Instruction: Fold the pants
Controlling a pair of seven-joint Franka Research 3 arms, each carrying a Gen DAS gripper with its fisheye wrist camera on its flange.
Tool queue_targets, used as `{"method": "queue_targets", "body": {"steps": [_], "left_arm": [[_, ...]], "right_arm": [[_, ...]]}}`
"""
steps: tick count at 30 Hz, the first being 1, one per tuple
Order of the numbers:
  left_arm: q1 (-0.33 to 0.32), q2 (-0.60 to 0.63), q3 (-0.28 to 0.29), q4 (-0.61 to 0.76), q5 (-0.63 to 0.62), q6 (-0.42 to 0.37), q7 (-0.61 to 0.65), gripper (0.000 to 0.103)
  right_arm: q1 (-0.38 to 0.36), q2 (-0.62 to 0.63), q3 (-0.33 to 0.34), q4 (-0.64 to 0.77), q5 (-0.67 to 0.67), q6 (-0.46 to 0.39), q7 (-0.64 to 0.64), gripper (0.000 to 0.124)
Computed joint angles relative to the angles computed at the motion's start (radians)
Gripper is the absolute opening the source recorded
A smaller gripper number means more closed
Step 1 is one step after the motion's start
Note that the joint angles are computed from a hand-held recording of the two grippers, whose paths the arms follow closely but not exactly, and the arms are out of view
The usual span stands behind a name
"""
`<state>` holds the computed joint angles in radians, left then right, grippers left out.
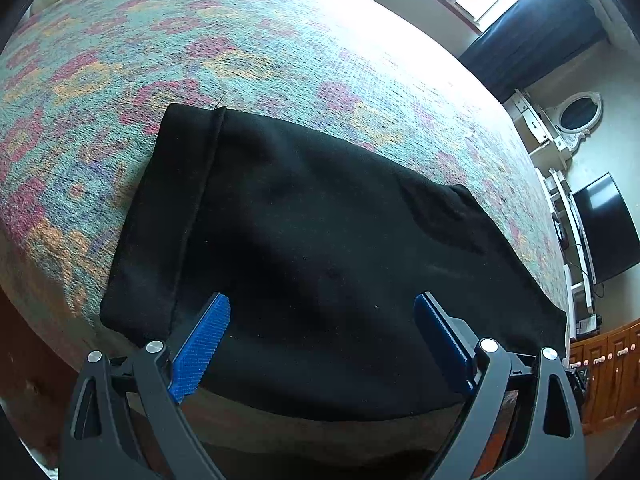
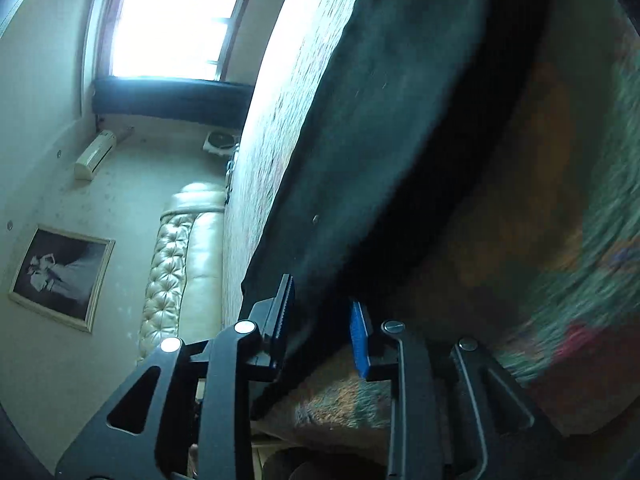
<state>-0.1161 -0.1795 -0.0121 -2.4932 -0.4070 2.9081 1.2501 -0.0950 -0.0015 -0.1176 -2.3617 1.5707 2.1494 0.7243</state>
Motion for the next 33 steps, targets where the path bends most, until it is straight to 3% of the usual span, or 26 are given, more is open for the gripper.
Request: {"method": "queue_targets", "body": {"steps": [4,5,6,8,14,17,18,23,26,29,33], "left_arm": [[-0.003,0.011,0.002,0.009,-0.017,0.0,0.009,0.092],[-0.001,0.011,0.0,0.009,-0.018,0.0,0.01,0.092],[0.0,0.011,-0.001,0.009,-0.018,0.0,0.011,0.092],[0.002,0.011,-0.001,0.01,-0.018,-0.003,0.017,0.092],[0.018,0.019,-0.014,0.018,0.016,-0.015,0.0,0.092],[0.03,0.017,-0.023,0.015,0.053,-0.013,-0.019,0.092],[0.031,0.018,-0.022,0.014,0.061,-0.013,-0.021,0.092],[0.023,0.03,-0.01,0.023,0.034,-0.027,0.014,0.092],[0.016,0.031,-0.003,0.02,-0.012,-0.022,0.049,0.092],[0.008,0.033,0.005,0.017,-0.066,-0.018,0.096,0.092],[0.016,0.035,-0.005,0.013,-0.072,-0.017,0.12,0.092]], "right_arm": [[0.024,0.002,0.021,0.006,-0.011,-0.022,-0.005,0.025],[0.03,0.007,0.024,0.021,-0.025,-0.024,0.0,0.02],[0.037,0.007,0.029,0.03,-0.051,-0.017,0.003,0.006],[0.04,-0.014,0.027,0.015,-0.096,0.004,0.017,0.006],[0.023,0.009,0.009,0.013,-0.118,-0.053,0.055,0.006],[0.016,0.0,0.007,0.034,-0.137,-0.087,0.074,0.021],[0.005,-0.021,-0.004,0.03,-0.148,-0.096,0.069,0.034],[-0.06,-0.048,-0.064,0.118,-0.181,-0.009,-0.008,0.051],[-0.133,0.027,-0.113,0.243,-0.175,0.023,-0.016,0.068],[-0.198,0.122,-0.122,0.346,-0.235,0.15,0.066,0.069],[-0.278,0.274,-0.107,0.48,-0.332,0.1,0.193,0.069]]}}
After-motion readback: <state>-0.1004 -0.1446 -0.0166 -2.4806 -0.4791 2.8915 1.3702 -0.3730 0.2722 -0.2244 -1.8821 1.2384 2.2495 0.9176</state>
